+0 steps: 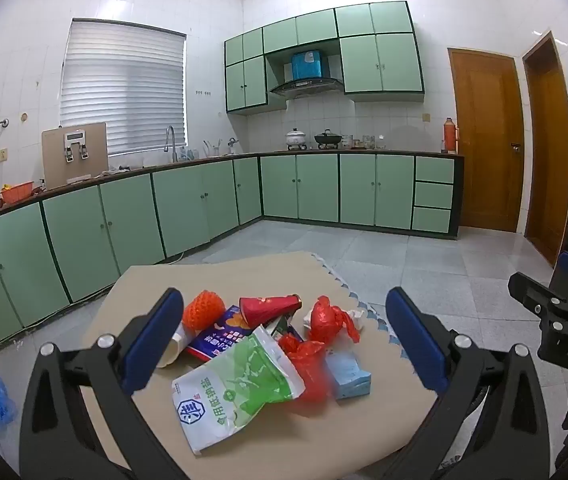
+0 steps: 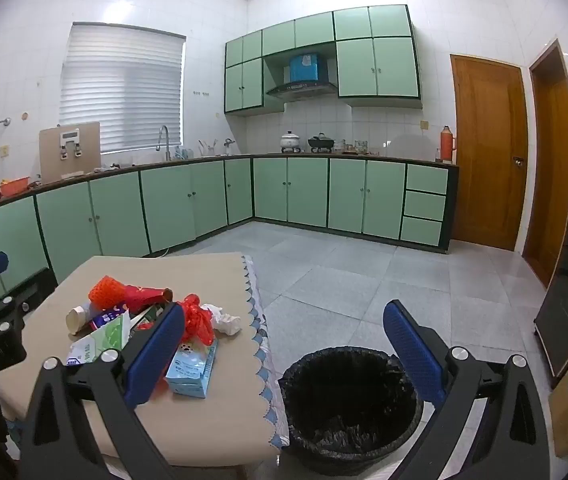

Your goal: Collect trash

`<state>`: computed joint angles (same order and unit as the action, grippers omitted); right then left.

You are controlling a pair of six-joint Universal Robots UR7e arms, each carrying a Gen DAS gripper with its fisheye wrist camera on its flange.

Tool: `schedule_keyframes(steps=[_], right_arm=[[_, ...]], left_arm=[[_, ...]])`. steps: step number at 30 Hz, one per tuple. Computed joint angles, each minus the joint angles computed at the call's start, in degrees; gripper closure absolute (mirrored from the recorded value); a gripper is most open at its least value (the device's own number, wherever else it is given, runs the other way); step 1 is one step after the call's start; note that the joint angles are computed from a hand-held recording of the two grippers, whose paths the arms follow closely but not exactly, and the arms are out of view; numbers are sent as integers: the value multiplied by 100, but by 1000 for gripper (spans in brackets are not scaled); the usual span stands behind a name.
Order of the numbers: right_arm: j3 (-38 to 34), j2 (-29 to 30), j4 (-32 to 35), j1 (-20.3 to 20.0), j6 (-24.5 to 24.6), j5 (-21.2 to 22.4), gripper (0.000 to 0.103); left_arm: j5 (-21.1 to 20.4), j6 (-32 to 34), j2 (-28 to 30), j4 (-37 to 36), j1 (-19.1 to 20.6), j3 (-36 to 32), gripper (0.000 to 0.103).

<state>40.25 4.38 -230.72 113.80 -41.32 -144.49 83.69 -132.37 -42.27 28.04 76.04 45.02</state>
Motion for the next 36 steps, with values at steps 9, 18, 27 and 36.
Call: schedule_keyframes(steps=[9,18,27,36], right_arm=[[-32,23,-27,-9,-47,28,6],[64,-12,-73,-49,20,23,6],[-48,21,-12,-53,109,-79,6],[-97,42,-7,-84,165,-124,6]], left_arm=[[24,25,12,7,0,-11,5],[11,33,1,31,-13,-14,5],[-7,56,-6,-48,-27,55,5],[-36,89,-14,-61,-39,94,5]])
